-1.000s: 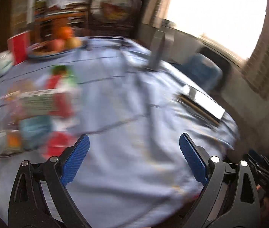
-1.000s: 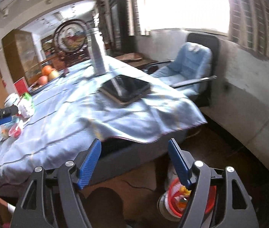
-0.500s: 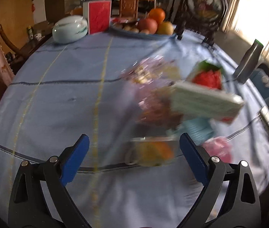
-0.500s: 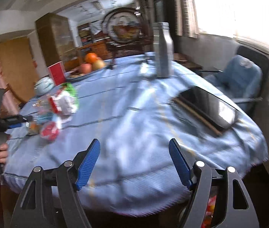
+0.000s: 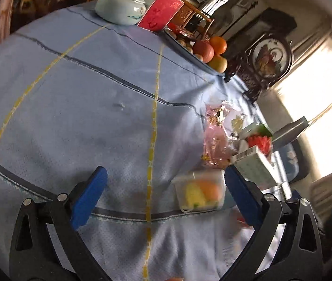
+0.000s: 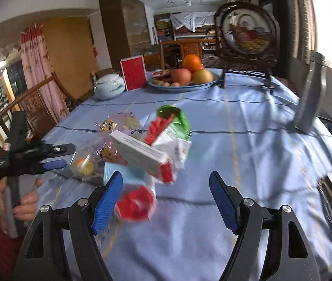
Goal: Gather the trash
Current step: 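Grasp the clear fruit container with the left gripper while the right gripper grasps the white medicine box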
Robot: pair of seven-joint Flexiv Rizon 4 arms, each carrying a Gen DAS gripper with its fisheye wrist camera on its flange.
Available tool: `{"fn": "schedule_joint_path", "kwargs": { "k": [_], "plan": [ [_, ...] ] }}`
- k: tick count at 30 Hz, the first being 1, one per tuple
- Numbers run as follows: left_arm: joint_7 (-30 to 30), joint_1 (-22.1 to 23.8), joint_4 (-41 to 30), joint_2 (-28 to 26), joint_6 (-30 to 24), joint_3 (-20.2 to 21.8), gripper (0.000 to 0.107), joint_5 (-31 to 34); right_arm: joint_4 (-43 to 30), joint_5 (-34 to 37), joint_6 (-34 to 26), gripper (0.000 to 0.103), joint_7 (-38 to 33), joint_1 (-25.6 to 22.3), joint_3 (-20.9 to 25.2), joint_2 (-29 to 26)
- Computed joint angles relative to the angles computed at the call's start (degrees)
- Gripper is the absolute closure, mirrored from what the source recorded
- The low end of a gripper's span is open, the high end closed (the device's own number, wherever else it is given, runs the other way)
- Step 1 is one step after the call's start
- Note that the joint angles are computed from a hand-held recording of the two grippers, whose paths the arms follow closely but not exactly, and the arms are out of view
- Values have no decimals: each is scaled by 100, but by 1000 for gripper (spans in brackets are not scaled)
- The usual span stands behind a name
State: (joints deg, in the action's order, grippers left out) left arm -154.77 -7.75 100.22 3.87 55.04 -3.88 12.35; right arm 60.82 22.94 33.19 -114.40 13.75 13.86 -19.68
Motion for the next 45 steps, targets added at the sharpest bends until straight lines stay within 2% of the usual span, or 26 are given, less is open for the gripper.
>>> {"fn": "schedule_joint_path", "kwargs": {
  "k": [4, 5, 7, 9, 10, 14, 19, 22, 23, 25, 26, 29, 34, 35, 37, 41, 45],
  "plan": [
    [249, -29, 88, 20, 238, 24, 10, -188, -172, -497, 20, 28, 294, 335, -94, -288],
    [329, -32, 73, 4, 254, 14, 10, -208, -220, -533, -44, 32, 346, 353, -78, -333],
    [472, -52, 15, -2, 240, -25, 10, -162, -265, -427, -273, 52, 218, 278, 36, -344],
    [594, -70, -121, -42, 159, -90, 10, 10, -269, -276, -441, 94, 43, 192, 111, -311],
    [660, -86, -228, -78, 55, -131, 10, 137, -279, -87, -557, 94, -34, 84, 160, -272],
    [1147, -210, -587, -272, -267, -189, 10, 268, 20, 204, -329, 97, -66, -124, 67, 22],
    [1498, -384, -977, -512, -784, -155, 10, 338, 259, 392, -220, 97, -38, -413, -106, 281],
    [1668, -449, -1110, -621, -1002, -104, 10, 220, 345, 314, -398, 96, -4, -533, -222, 314],
    [1737, -467, -1186, -671, -1136, -99, 10, 179, 388, 260, -445, 91, 33, -558, -261, 324],
    [1713, -532, -1431, -779, -1517, -100, 10, 350, 485, 275, -348, 75, 124, -619, -308, 355],
    [1675, -584, -1587, -835, -1747, -105, 10, 515, 525, 303, -268, 60, 144, -647, -317, 370],
    [1567, -745, -1913, -962, -2179, -92, 17, 914, 545, 277, -109, 58, 204, -671, -341, 367],
    [1693, -758, -1805, -1017, -1888, 22, 50, 607, 519, 226, 52, 43, 390, -674, -347, 299],
    [1760, -737, -1711, -995, -1723, 44, 52, 492, 580, 125, 156, 39, 449, -638, -364, 307],
    [1739, -723, -1543, -921, -1405, 83, 52, 414, 632, 19, 289, 34, 585, -614, -382, 300],
    [1620, -618, -945, -673, -331, 158, 52, 111, 498, -178, 252, 32, 793, -572, -396, 166],
    [1509, -543, -957, -675, -332, 100, 52, 102, 504, -667, 259, 30, 921, -423, -427, 23]
  ]
}}
